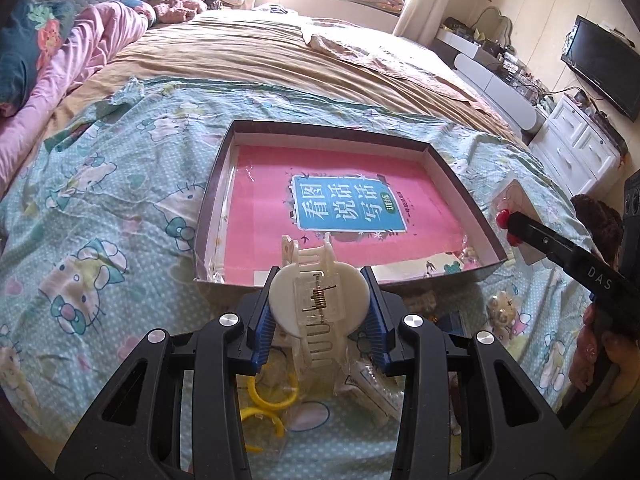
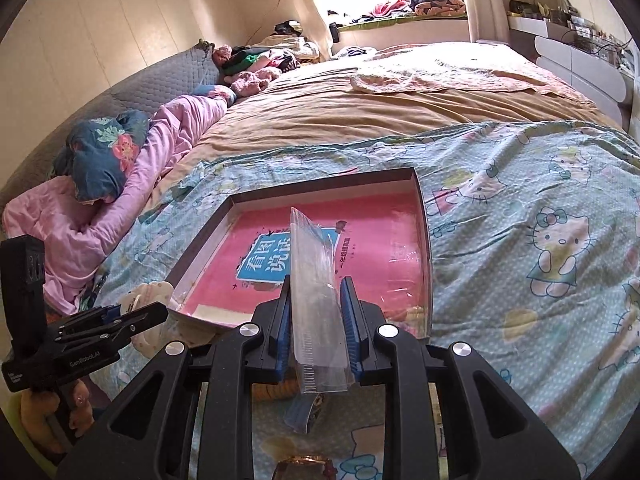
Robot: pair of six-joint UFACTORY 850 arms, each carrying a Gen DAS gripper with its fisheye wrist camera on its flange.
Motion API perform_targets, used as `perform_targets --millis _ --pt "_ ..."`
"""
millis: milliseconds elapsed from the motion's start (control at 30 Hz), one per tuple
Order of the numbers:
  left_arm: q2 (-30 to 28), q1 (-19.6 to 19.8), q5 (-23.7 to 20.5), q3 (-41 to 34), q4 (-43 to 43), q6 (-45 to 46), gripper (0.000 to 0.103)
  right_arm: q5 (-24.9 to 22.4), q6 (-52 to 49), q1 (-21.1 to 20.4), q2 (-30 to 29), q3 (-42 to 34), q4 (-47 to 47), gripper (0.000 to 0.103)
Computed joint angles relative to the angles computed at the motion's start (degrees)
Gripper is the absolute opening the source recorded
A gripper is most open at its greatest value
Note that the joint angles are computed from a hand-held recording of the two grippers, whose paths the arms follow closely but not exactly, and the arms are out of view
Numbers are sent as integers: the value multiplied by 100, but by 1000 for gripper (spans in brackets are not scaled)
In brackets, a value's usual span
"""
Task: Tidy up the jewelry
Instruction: 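Carry the claw clip with the left tool into the tray while the right tool carries the sleeve there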
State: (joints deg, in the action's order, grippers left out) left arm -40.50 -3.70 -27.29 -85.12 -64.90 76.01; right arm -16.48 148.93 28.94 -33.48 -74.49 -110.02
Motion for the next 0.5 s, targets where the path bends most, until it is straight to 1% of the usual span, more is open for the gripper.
perform_targets --millis 67,133,200,267,367,467,500 --pt "-100 -26 16 -140 140 -141 31 -6 -300 -37 -80 -98 254 22" --pt "-179 -48 34 -245 268 -273 31 43 -394 -83 -155 -178 364 22" --pt "-275 -79 59 -359 446 -467 31 49 -808 -117 -254 -288 769 22" --pt "-395 -94 3 -508 653 -717 31 89 -1011 -154 -335 -362 984 22" --pt "-512 -117 12 -630 766 -810 31 44 -1825 -178 -500 -535 1721 22" --pt "-623 -152 68 -772 983 -977 26 31 -2388 -219 -662 -688 2221 22" --pt "-678 -159 63 -844 1093 -1093 26 37 -2533 -233 -713 -735 2359 22"
